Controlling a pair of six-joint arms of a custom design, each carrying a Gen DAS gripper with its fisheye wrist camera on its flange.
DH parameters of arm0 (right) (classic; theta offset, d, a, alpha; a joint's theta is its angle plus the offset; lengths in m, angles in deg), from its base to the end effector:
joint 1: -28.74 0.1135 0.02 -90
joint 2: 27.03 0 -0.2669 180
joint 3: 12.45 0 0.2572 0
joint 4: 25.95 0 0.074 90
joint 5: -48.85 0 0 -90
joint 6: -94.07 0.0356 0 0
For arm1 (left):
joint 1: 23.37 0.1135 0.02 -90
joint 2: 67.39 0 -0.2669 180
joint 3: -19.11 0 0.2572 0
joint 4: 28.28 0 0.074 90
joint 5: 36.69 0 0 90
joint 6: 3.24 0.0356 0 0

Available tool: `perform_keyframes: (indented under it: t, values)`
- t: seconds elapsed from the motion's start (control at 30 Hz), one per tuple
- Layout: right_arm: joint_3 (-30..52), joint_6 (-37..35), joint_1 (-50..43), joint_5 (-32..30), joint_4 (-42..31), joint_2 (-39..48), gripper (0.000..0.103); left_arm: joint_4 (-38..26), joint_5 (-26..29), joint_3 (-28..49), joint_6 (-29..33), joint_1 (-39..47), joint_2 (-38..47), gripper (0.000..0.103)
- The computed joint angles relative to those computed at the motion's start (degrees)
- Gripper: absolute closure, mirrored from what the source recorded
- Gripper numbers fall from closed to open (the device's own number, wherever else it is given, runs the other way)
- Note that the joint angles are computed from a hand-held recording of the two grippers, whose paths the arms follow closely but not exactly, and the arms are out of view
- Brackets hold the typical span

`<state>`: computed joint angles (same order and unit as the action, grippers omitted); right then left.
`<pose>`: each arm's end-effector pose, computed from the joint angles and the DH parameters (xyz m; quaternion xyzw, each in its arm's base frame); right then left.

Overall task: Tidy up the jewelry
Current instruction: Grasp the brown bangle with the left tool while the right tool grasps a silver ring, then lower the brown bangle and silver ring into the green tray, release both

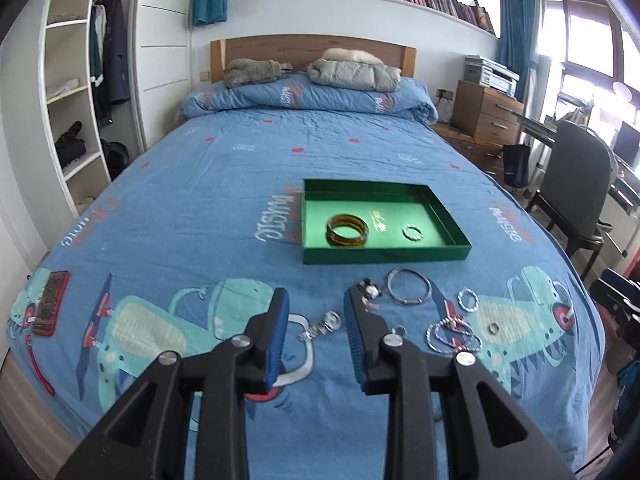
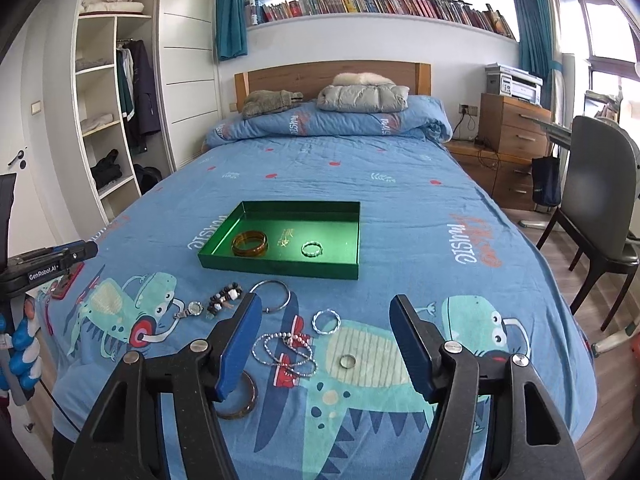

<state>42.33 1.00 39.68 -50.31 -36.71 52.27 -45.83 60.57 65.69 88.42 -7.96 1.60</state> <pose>0.2871 0.0613 0.2060 -0.1444 0.8742 0.1022 0.4522 0.2382 0.0610 0.1944 -0.0817 0.9010 0.0059 0.4259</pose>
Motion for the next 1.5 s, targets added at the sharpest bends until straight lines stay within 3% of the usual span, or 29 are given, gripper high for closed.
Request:
perform_keyframes:
  t: [0.3,0.77,0.87,1.07,1.5]
  values:
    - [-2.2,0.7,-4.1,-3.3,4.2,8.2,0.043,10.1,3.0,-4.5,1.3,-11.7,16.1,0.076]
    - [4.4,0.4,-3.7,-3.8,3.8,23.1,0.050,13.4,1.5,4.5,4.2,-15.8,39.1,0.076]
    - [7.3,0.4,-3.1,-3.1,2.1,26.8,0.054,14.8,0.8,4.5,5.0,-16.3,39.8,0.077]
    - [12.9,0.5,-1.7,-1.9,-0.5,33.2,0.060,15.7,1.4,5.5,5.7,-14.6,41.1,0.094]
    - [24.3,1.2,0.7,3.6,-4.9,44.1,0.078,16.4,5.9,7.1,4.2,-9.7,42.4,0.094]
